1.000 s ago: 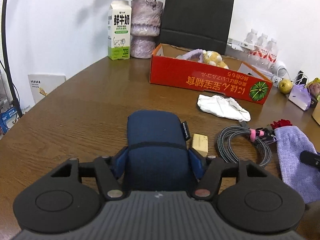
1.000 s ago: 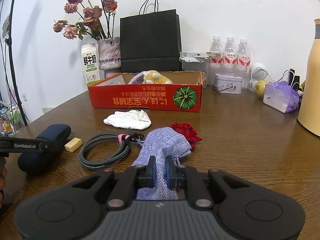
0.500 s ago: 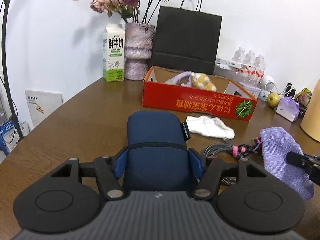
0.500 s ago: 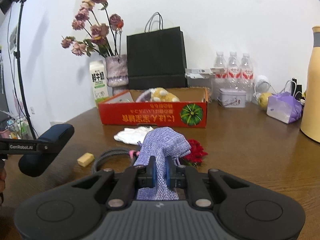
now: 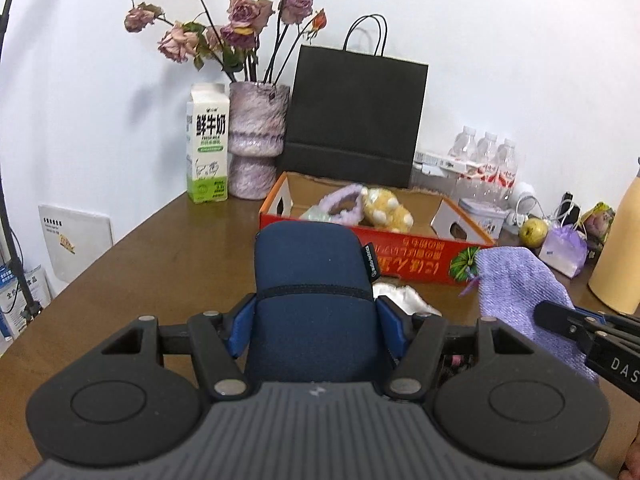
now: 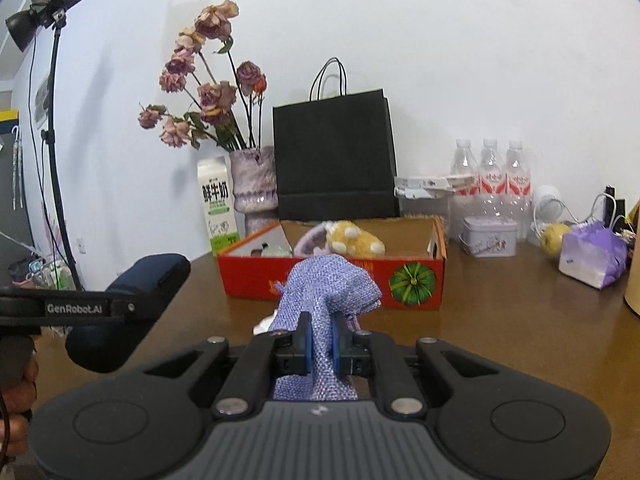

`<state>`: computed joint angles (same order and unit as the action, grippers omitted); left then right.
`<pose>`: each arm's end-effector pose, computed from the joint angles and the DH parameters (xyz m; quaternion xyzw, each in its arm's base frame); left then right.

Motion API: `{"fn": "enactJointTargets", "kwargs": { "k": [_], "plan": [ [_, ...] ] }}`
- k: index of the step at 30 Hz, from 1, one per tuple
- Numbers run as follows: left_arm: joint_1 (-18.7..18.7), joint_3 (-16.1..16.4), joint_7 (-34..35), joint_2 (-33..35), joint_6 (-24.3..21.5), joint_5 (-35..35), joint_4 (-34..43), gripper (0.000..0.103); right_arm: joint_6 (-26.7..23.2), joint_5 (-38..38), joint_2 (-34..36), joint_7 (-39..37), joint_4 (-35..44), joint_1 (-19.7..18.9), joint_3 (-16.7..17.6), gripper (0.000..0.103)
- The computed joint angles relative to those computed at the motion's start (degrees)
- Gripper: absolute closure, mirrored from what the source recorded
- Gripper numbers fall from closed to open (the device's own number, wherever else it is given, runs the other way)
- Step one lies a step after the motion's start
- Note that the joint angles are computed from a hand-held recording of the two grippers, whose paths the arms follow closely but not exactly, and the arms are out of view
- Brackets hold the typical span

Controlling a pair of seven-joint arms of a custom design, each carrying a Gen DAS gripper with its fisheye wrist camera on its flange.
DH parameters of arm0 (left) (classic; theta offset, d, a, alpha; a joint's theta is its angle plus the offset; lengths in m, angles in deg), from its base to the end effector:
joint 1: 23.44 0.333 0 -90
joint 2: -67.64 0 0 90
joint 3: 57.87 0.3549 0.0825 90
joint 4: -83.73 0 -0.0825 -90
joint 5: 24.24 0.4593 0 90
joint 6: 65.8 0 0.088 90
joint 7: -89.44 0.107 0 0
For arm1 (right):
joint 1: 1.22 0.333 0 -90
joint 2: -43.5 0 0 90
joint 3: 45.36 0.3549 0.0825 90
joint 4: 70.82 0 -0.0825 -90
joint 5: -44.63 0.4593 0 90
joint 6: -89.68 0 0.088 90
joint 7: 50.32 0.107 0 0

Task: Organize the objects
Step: 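Carry the navy pouch and lavender sack with both tools over the cardboard box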

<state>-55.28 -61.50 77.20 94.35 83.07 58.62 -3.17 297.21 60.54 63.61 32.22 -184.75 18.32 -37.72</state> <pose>0.6563 -0.4811 0.4531 -0.6215 0.5670 -0.4096 0.3528 0.6527 0.2845 0.4287 -0.6296 0.5034 -0.3087 0.5048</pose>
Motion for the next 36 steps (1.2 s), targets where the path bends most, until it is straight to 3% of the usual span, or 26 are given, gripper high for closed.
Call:
{"fn": "enactJointTargets", "kwargs": {
  "k": [14,21,27,36],
  "plan": [
    [-1.5,3.4,5.9,8.4,0.8,-4.9,13.8,0.039,-3.2,-3.4,7.1,2.6,13.4,-2.6,1.1,0.095],
    [-2.6,6.3,10.9,14.4,1.4,-10.6,22.9,0.039,-5.7,-3.2,11.2,1.7,20.6,-2.6,0.9,0.095],
    [-3.2,8.9,13.8,19.1,1.5,-15.4,30.0,0.039,-7.8,-6.1,15.4,2.9,27.4,-5.4,3.8,0.095],
    [-2.2,10.6,24.2,29.7,0.6,-26.3,46.4,0.039,-12.8,-7.0,21.2,1.8,37.8,-6.7,5.1,0.095]
  ]
}}
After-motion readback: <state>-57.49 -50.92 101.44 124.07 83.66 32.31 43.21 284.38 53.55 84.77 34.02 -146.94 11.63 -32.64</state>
